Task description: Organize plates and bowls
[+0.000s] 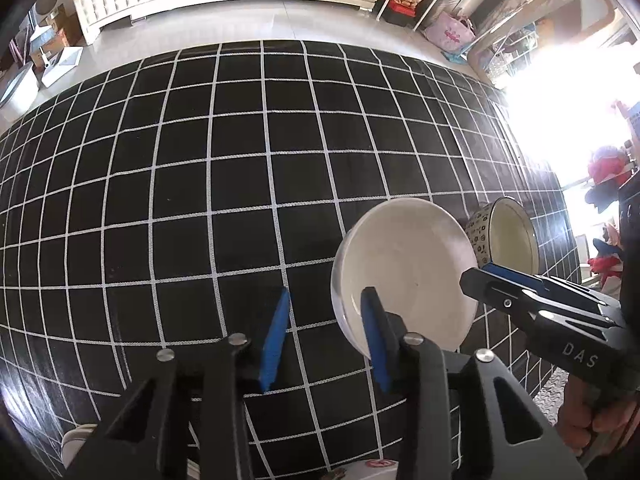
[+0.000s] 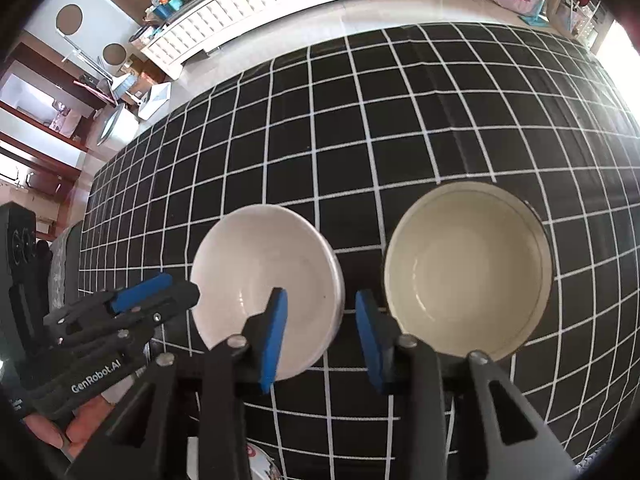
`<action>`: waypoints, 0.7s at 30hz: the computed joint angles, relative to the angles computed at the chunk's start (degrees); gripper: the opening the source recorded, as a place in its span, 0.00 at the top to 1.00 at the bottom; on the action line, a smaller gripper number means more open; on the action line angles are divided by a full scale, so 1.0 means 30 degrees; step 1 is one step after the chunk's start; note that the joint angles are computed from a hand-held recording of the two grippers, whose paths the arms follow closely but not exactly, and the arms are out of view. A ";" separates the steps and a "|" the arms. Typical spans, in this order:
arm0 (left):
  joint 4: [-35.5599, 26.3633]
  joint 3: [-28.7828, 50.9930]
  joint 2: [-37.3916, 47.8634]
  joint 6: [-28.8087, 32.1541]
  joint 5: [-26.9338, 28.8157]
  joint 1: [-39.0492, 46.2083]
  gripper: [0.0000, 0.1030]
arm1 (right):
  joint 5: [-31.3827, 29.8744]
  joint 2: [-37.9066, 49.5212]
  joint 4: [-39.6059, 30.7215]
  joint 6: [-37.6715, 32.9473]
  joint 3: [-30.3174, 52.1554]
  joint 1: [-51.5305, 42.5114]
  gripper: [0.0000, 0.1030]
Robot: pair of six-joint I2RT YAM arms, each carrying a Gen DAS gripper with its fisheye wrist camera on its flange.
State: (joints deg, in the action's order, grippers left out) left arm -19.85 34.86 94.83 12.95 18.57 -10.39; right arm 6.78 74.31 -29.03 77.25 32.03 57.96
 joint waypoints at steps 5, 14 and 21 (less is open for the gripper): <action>0.0260 0.0024 0.0230 0.0147 -0.0208 -0.0228 0.81 | -0.0169 0.0923 0.0123 -0.0150 0.0167 -0.0150 0.75; 0.0712 -0.0163 0.0277 -0.0445 -0.0488 -0.1132 0.90 | 0.0173 0.1059 -0.0038 0.0470 -0.0099 0.0066 0.90; 0.0790 -0.0906 -0.0755 -0.0928 -0.1012 -0.2142 0.95 | 0.0463 0.0661 -0.1260 0.2219 0.0255 0.1518 0.90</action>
